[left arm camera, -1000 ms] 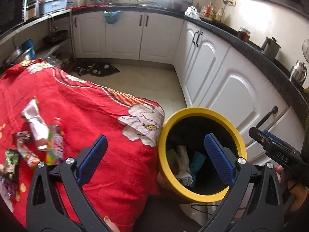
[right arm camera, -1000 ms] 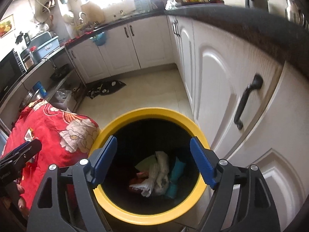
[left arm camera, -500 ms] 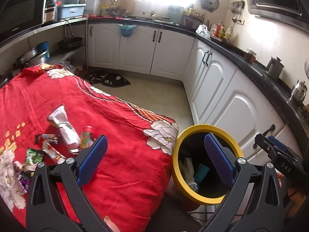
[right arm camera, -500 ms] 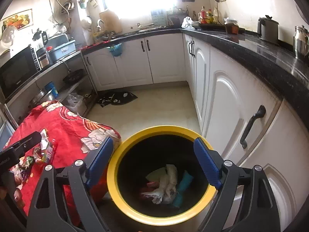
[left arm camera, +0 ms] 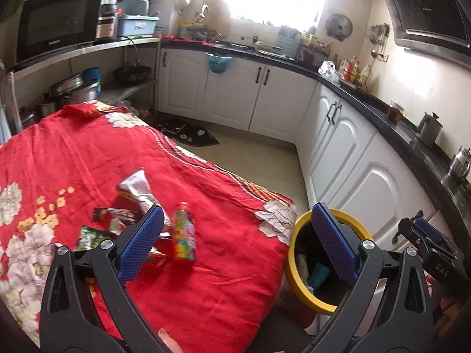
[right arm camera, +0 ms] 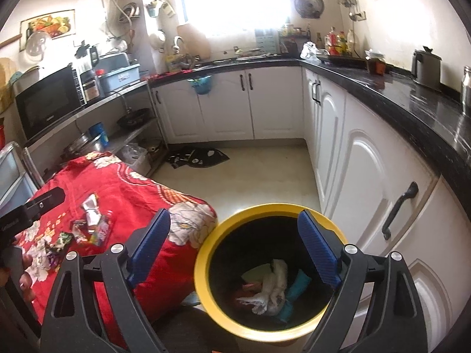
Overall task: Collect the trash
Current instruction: 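Move both open tools back to the trash on the bedspread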
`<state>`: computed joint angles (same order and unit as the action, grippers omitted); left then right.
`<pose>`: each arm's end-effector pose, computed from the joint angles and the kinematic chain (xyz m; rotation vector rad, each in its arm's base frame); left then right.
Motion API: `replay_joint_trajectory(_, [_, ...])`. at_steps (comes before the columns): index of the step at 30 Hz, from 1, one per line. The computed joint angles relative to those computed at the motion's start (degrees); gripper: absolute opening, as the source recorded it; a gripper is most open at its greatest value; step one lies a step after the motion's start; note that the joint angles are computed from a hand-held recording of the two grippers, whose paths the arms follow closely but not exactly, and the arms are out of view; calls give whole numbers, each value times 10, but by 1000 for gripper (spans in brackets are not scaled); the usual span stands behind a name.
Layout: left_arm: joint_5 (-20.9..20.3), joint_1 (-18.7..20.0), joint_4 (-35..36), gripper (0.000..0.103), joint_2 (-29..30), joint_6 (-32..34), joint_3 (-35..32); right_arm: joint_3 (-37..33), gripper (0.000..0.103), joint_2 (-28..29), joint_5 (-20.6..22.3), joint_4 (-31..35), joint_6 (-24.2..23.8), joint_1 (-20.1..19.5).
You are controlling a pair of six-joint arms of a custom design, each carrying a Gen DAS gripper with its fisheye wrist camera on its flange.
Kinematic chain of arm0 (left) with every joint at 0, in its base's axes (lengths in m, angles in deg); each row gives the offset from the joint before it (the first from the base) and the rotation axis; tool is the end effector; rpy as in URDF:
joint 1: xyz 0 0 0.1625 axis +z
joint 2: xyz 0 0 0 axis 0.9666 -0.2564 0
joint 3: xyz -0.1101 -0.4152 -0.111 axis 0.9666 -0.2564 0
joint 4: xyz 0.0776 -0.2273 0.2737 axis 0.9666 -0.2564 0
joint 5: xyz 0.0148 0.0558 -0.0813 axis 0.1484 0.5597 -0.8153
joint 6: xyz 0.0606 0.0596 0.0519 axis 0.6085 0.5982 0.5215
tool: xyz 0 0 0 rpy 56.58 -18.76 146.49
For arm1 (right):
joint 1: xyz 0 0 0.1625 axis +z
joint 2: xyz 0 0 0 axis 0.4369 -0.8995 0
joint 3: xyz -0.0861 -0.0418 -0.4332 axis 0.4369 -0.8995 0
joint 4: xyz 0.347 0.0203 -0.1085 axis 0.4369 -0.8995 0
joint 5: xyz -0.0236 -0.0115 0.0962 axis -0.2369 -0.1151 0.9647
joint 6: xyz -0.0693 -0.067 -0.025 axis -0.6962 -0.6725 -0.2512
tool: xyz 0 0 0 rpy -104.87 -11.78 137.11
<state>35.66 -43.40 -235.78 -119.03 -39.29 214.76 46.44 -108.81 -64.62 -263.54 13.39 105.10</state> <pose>-0.0961 -0.3190 0.3450 0.3047 2.2834 -1.1906 0.3384 -0.2971 0.0716 0.5355 -2.3063 1.1474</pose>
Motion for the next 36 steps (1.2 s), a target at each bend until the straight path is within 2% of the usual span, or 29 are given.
replay_joint_trajectory(8, [36, -15, 126, 92, -80, -60, -10, -22, 87, 7, 28, 39, 7, 28])
replay_joint_trajectory(23, [76, 8, 328, 92, -205, -154, -44, -108, 87, 42, 83, 136, -8, 53])
replay_joint_trajectory(36, [100, 63, 391, 92, -266, -177, -70, -196, 87, 86, 136, 220, -38, 59])
